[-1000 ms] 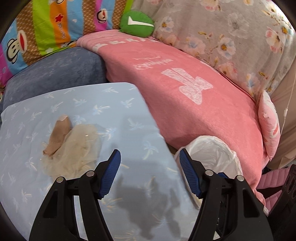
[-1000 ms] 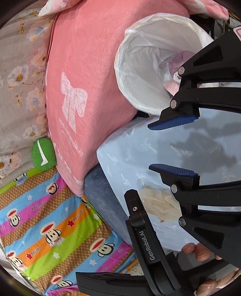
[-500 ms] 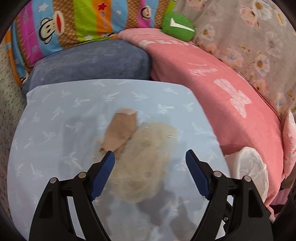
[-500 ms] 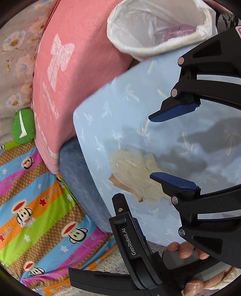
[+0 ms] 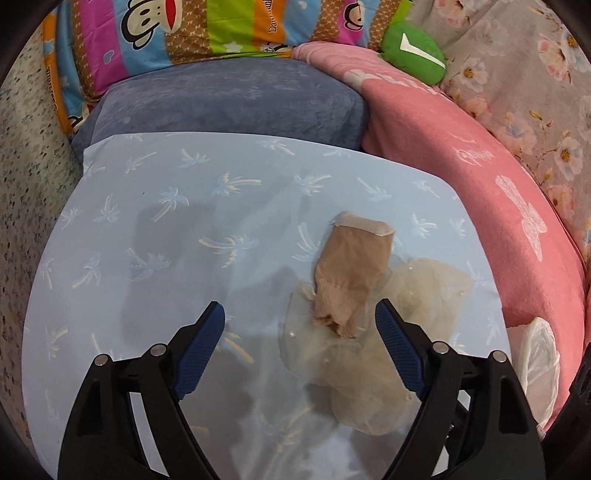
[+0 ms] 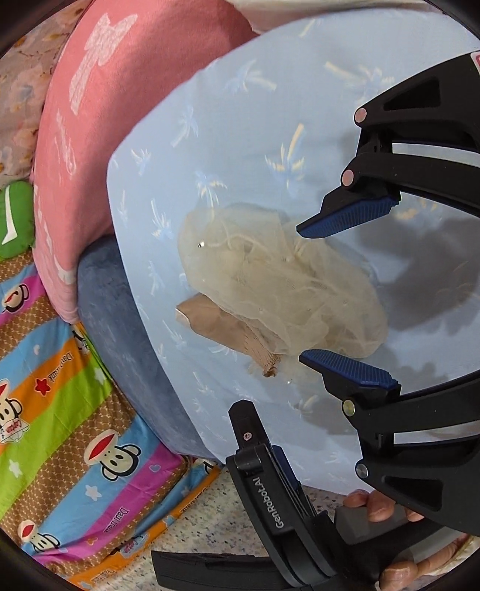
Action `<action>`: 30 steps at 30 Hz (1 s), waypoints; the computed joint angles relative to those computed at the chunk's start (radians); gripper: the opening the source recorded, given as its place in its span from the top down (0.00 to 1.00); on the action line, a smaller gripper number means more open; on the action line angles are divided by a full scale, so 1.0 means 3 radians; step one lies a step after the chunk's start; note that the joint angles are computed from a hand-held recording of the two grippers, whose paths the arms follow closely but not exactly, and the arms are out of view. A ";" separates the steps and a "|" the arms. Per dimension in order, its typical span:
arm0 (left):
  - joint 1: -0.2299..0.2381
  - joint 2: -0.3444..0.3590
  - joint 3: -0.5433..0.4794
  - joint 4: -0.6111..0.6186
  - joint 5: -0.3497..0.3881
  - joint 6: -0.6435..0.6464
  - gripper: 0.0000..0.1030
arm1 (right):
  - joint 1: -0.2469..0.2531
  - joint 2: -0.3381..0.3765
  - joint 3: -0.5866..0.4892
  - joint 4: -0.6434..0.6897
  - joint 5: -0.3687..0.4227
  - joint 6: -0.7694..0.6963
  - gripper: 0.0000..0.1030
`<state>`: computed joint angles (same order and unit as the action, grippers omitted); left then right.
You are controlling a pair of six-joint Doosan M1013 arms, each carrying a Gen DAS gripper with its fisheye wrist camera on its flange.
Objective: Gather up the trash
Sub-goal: 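Grasp the tan stocking with the left gripper while the right grasps the beige mesh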
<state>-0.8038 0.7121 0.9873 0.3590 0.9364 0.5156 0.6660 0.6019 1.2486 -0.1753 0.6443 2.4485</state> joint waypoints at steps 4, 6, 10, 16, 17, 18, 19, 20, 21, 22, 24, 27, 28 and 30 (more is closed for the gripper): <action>0.0042 0.0057 -0.0054 -0.0097 -0.0005 0.0076 0.19 | -0.0012 0.0108 -0.0121 0.0065 0.0086 -0.0057 0.40; 0.0062 0.0097 -0.0102 -0.0175 -0.0008 0.0144 0.19 | -0.0025 0.0141 -0.0146 0.0097 0.0102 -0.0072 0.40; 0.0089 0.0198 -0.0238 -0.0320 0.0033 0.0297 0.19 | -0.0048 0.0200 -0.0194 0.0142 0.0150 -0.0106 0.42; 0.0119 0.0335 -0.0403 -0.0565 0.0055 0.0477 0.19 | -0.0064 0.0218 -0.0164 0.0109 0.0170 -0.0106 0.70; 0.0121 0.0363 -0.0444 -0.0589 0.0082 0.0496 0.19 | -0.0069 0.0211 -0.0148 0.0113 0.0158 -0.0111 0.74; 0.0123 0.0387 -0.0470 -0.0618 0.0098 0.0517 0.19 | -0.0076 0.0203 -0.0130 0.0121 0.0149 -0.0112 0.80; 0.0126 0.0412 -0.0504 -0.0644 0.0118 0.0532 0.19 | -0.0081 0.0194 -0.0110 0.0122 0.0142 -0.0104 0.83; 0.0127 0.0422 -0.0510 -0.0663 0.0118 0.0536 0.19 | -0.0090 0.0182 -0.0084 0.0141 0.0123 -0.0109 0.88; 0.0124 0.0431 -0.0515 -0.0665 0.0124 0.0533 0.20 | -0.0101 0.0169 -0.0057 0.0187 0.0092 -0.0130 0.90; 0.0116 0.0438 -0.0522 -0.0638 0.0143 0.0524 0.20 | -0.0109 0.0161 -0.0040 0.0217 0.0076 -0.0138 0.91; 0.0096 0.0443 -0.0531 -0.0552 0.0176 0.0521 0.23 | -0.0114 0.0140 -0.0004 0.0221 0.0062 -0.0130 0.92; 0.0074 0.0442 -0.0533 -0.0490 0.0193 0.0564 0.38 | -0.0113 0.0105 0.0053 0.0196 0.0045 -0.0102 0.92; 0.0069 0.0461 -0.0568 -0.0491 0.0208 0.0587 0.45 | -0.0112 0.0104 0.0055 0.0192 0.0044 -0.0089 0.92; 0.0059 0.0465 -0.0583 -0.0502 0.0221 0.0638 0.64 | -0.0111 0.0074 0.0102 0.0175 0.0033 -0.0049 0.92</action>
<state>-0.7863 0.8516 0.8123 0.2084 1.0028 0.7071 0.6328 0.6240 1.2791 -0.1229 0.6540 2.4337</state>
